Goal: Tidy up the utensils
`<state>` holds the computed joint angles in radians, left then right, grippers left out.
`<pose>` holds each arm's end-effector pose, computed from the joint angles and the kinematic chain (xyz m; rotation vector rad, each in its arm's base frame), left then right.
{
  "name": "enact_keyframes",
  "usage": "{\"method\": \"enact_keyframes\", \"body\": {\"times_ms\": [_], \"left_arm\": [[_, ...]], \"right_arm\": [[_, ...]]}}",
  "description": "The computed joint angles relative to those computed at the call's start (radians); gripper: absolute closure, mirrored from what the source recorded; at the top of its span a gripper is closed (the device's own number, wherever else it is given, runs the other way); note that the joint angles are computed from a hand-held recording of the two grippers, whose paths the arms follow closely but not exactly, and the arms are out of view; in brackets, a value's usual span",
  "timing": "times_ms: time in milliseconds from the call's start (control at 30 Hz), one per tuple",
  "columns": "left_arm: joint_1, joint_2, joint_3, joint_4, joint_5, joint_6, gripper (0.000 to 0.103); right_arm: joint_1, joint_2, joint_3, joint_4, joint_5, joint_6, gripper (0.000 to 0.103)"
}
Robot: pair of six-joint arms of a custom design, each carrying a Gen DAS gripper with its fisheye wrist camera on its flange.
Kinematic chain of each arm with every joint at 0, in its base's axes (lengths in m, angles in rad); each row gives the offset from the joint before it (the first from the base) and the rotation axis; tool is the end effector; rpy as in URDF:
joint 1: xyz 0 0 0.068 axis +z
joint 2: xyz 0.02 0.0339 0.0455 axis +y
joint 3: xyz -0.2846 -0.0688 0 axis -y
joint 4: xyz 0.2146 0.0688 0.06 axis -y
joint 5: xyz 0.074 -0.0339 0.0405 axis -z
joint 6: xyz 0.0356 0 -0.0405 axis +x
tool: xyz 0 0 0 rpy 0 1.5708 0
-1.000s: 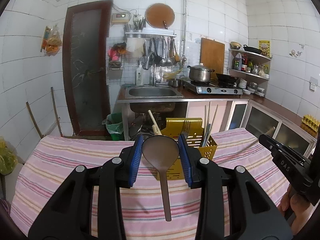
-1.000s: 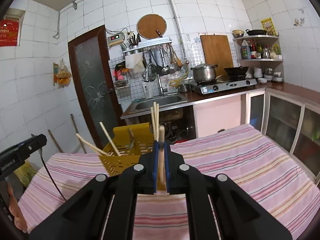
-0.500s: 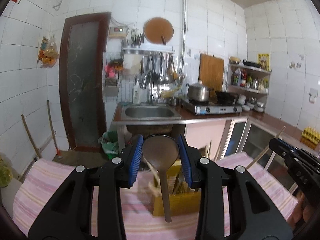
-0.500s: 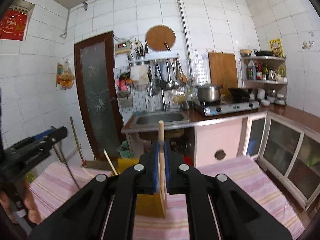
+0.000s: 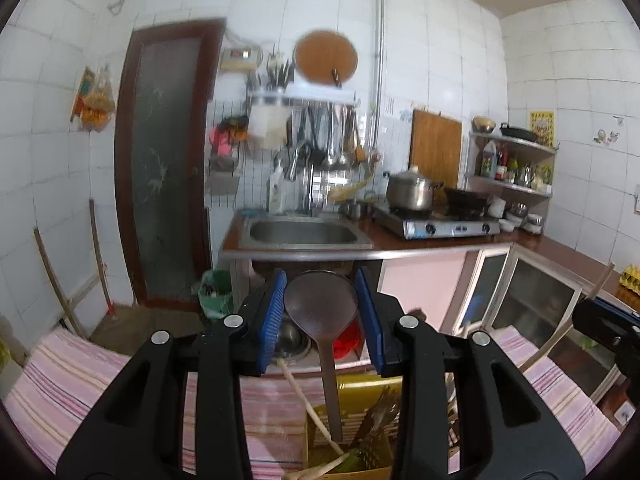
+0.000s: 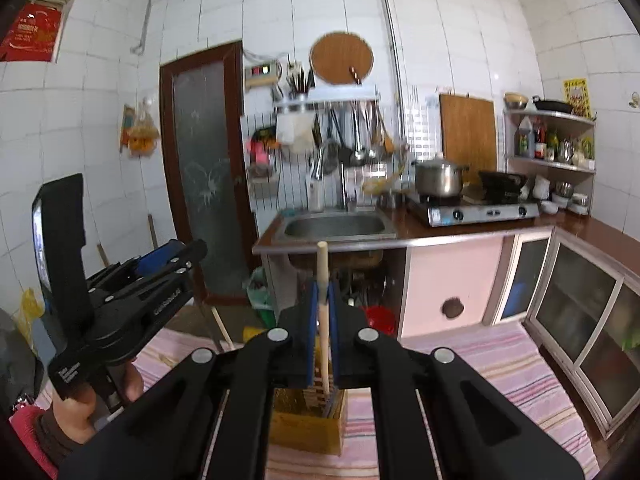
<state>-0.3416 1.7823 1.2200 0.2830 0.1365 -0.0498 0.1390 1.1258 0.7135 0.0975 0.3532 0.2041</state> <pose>0.3737 -0.1380 0.2980 0.3659 1.8300 -0.3981 0.2199 0.0183 0.3061 0.3000 1.8424 -0.0961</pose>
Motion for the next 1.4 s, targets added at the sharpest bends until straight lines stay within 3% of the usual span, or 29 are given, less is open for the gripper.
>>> {"method": "enact_keyframes", "body": {"times_ms": [400,567,700,733,767,800,833,1000,1133,1267,1400], "left_arm": [[0.0,0.104,-0.043,0.066,-0.036,0.038,0.068],[0.009,0.082,-0.076,0.064,-0.056,0.05,0.067],[0.044,0.002,-0.133,0.058,-0.034,0.029,0.042],[0.051,-0.025,-0.154,0.064,-0.031,0.028,0.037],[0.061,-0.057,-0.178,0.069,-0.025,0.029,0.035],[0.069,-0.085,-0.196,0.067,-0.02,0.033,0.033],[0.083,-0.122,-0.217,0.056,-0.008,0.036,0.029],[0.162,-0.28,-0.303,-0.002,0.073,0.043,0.01],[0.221,-0.416,-0.388,-0.036,0.108,0.08,0.005],[0.341,-0.561,-0.493,-0.083,0.218,0.092,0.005],[0.476,-0.698,-0.632,-0.096,0.327,0.124,0.005]], "right_arm": [[-0.098,0.227,-0.002,0.054,-0.099,0.024,0.097],[-0.116,0.305,-0.008,0.09,-0.13,0.027,0.097],[-0.121,0.316,-0.003,0.083,-0.129,0.041,0.095],[-0.118,0.308,-0.001,0.067,-0.117,0.048,0.089],[-0.113,0.297,-0.002,0.056,-0.106,0.055,0.068],[-0.114,0.287,0.002,0.044,-0.101,0.059,0.054],[-0.107,0.259,-0.01,0.04,-0.082,0.067,0.042],[-0.042,0.109,-0.045,-0.04,0.03,0.064,0.035],[0.041,-0.025,-0.086,-0.11,0.139,0.09,0.021],[0.259,-0.172,-0.153,-0.193,0.386,0.148,0.009],[0.583,-0.246,-0.198,-0.341,0.696,0.324,0.005]]}}
